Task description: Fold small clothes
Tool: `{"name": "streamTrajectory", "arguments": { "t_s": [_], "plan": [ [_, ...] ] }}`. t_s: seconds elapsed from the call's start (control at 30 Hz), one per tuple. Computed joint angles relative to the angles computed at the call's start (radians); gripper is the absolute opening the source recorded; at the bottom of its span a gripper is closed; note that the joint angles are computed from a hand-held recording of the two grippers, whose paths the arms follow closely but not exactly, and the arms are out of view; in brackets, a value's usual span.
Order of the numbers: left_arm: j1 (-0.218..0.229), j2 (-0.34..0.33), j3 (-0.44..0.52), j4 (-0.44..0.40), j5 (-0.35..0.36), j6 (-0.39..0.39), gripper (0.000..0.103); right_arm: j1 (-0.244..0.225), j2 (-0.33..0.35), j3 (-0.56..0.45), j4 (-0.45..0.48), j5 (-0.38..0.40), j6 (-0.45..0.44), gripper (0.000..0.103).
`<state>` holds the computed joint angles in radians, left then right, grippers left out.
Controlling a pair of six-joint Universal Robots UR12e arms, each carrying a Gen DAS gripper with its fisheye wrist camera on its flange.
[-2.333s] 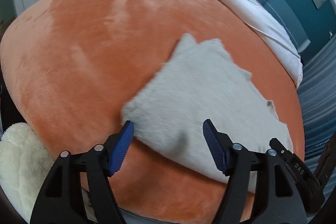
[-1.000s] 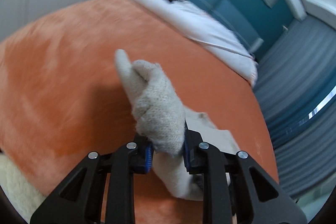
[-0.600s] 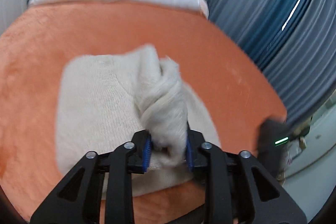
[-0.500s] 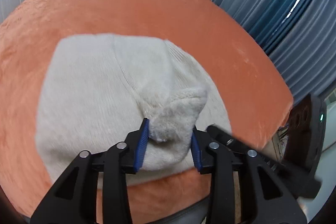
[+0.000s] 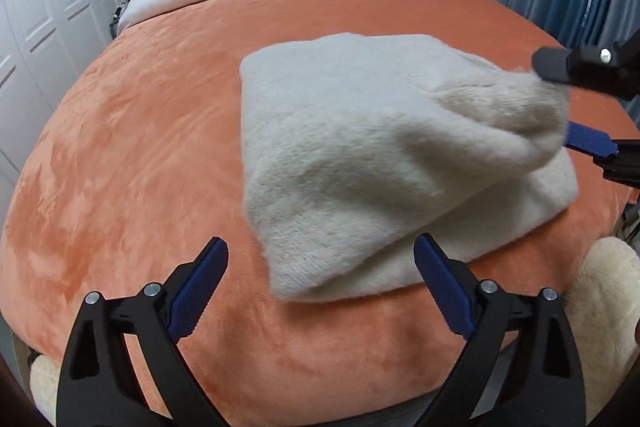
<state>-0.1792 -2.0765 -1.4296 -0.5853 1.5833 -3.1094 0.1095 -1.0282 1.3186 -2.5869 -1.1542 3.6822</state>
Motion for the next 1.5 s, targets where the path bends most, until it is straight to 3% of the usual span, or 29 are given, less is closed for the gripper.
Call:
{"name": "streamTrajectory", "arguments": {
  "t_s": [0.07,0.1,0.13,0.17,0.23,0.33,0.4,0.47,0.53,0.6,0.67,0.73,0.9,0.97,1.03,1.1,1.2,1.23,1.27,1.4,1.43,1.5],
  "plan": [
    [0.018,-0.006,0.011,-0.045,-0.048,-0.034,0.074,0.024,0.031,-0.065,0.084,-0.070,-0.063,0.071],
    [0.030,-0.004,0.013,-0.076,-0.086,-0.048,0.060,0.037,0.047,-0.100,0.114,-0.113,-0.089,0.070],
    [0.042,-0.008,0.024,-0.117,-0.134,-0.069,0.049,0.047,0.061,-0.129,0.131,-0.161,-0.126,0.057],
    [0.049,-0.007,0.026,-0.135,-0.169,-0.086,0.043,0.054,0.073,-0.151,0.138,-0.199,-0.151,0.027],
    [0.054,-0.008,0.039,-0.157,-0.188,-0.095,0.030,0.045,0.066,-0.142,0.044,-0.178,-0.140,0.022],
    [0.061,0.009,0.033,-0.154,-0.225,-0.093,0.015,0.008,0.013,-0.037,-0.246,-0.087,-0.020,0.019],
    [0.065,0.011,0.031,-0.167,-0.265,-0.097,0.013,-0.011,-0.022,0.019,-0.282,-0.106,0.025,0.019],
    [0.054,-0.002,0.044,-0.198,-0.237,-0.092,0.012,-0.021,-0.018,0.039,-0.151,-0.163,0.009,0.020],
    [0.046,-0.015,0.055,-0.235,-0.223,-0.117,0.011,-0.042,0.005,0.071,-0.030,-0.121,0.045,0.020],
    [0.046,-0.015,0.051,-0.229,-0.218,-0.133,0.011,-0.068,-0.011,0.113,-0.076,-0.016,0.133,0.021],
    [0.048,-0.009,0.048,-0.229,-0.221,-0.126,0.012,-0.071,-0.015,0.133,-0.145,-0.008,0.165,0.026],
    [0.052,0.000,0.041,-0.222,-0.238,-0.129,0.014,-0.071,-0.023,0.130,-0.121,-0.029,0.143,0.029],
    [0.064,0.047,0.017,-0.192,-0.303,-0.123,0.015,-0.044,-0.064,0.136,-0.159,-0.234,0.103,0.046],
    [0.071,0.060,0.009,-0.144,-0.348,-0.136,0.024,-0.040,-0.053,0.107,-0.166,-0.226,0.057,0.055],
    [0.067,0.058,0.018,-0.082,-0.357,-0.169,0.052,-0.042,-0.035,0.074,-0.137,-0.196,0.008,0.055],
    [0.063,0.038,0.046,-0.052,-0.348,-0.189,0.057,-0.038,-0.006,0.025,-0.058,-0.166,-0.046,0.058],
    [0.050,-0.008,0.113,-0.119,-0.305,-0.198,0.056,-0.030,0.049,-0.059,0.121,-0.149,-0.109,0.058],
    [0.047,-0.023,0.133,-0.160,-0.293,-0.203,0.053,-0.022,0.063,-0.081,0.152,-0.170,-0.133,0.047],
    [0.045,-0.030,0.145,-0.194,-0.278,-0.207,0.052,-0.017,0.066,-0.087,0.142,-0.157,-0.149,0.014],
    [0.035,-0.036,0.148,-0.226,-0.211,-0.174,0.052,-0.065,0.021,-0.019,-0.150,0.076,-0.028,0.013],
    [0.034,-0.035,0.145,-0.224,-0.212,-0.166,0.052,-0.072,0.016,-0.010,-0.160,0.089,0.000,0.012],
    [0.027,-0.039,0.151,-0.248,-0.185,-0.154,0.053,-0.064,0.024,0.003,-0.055,-0.011,-0.050,0.012]
  ]
}}
